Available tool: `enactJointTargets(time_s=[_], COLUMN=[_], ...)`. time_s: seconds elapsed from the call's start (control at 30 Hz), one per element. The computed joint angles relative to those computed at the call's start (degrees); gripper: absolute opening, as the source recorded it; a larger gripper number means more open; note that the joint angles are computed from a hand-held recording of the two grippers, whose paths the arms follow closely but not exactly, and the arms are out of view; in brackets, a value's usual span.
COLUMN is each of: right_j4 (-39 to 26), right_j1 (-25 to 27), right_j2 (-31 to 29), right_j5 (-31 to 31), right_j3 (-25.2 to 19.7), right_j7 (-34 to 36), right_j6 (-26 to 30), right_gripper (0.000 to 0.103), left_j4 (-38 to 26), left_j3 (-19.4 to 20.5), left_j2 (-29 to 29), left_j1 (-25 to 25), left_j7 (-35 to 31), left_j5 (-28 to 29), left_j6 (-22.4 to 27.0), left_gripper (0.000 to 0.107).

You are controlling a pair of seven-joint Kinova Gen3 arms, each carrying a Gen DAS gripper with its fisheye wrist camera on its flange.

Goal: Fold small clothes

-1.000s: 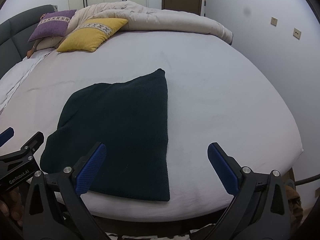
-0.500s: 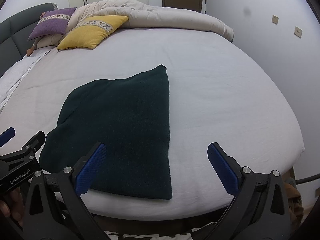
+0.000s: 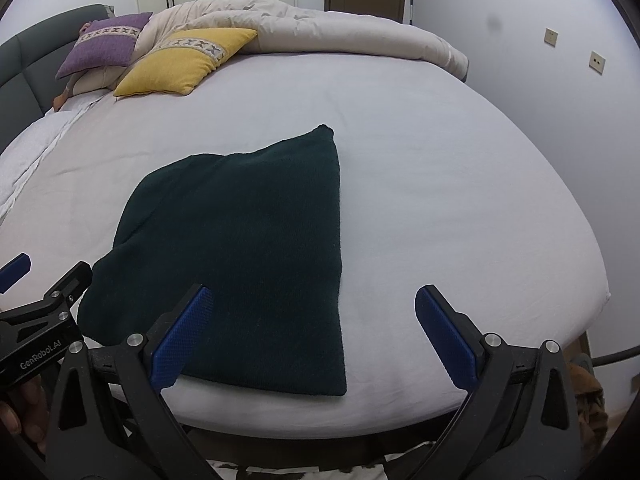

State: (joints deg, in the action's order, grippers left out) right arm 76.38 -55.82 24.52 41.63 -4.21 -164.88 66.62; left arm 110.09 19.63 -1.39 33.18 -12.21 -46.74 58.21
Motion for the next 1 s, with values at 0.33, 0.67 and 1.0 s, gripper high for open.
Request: enactJointTargets(time_s=[0.33, 0.67, 1.0], right_j4=[-0.2, 0.0, -0.2], right_j1=[-0.3, -0.4, -0.5], right_j2=[0.4, 0.3, 0.4], right_j5=[0.0, 0.1, 0.1], right_j3=[0.1, 0.0, 0.0], right_j7=[-0.3, -0.3, -0.3], right_j6=[0.3, 0.3, 0.4], right_gripper=[0.103, 0.103, 0.103], left_j4=[-0.3, 0.0, 0.0], left_j3=[-0.2, -0.4, -0.5], left_j2=[0.2, 0.1, 0.1], left_j1=[0.0, -0.3, -0.4], left_j7=[-0.3, -0.7, -0.8], left_j5=[0.4, 0.1, 0.2], left_j6=[-0.3, -1.2, -1.2], left_gripper=[0.103, 0.103, 0.103])
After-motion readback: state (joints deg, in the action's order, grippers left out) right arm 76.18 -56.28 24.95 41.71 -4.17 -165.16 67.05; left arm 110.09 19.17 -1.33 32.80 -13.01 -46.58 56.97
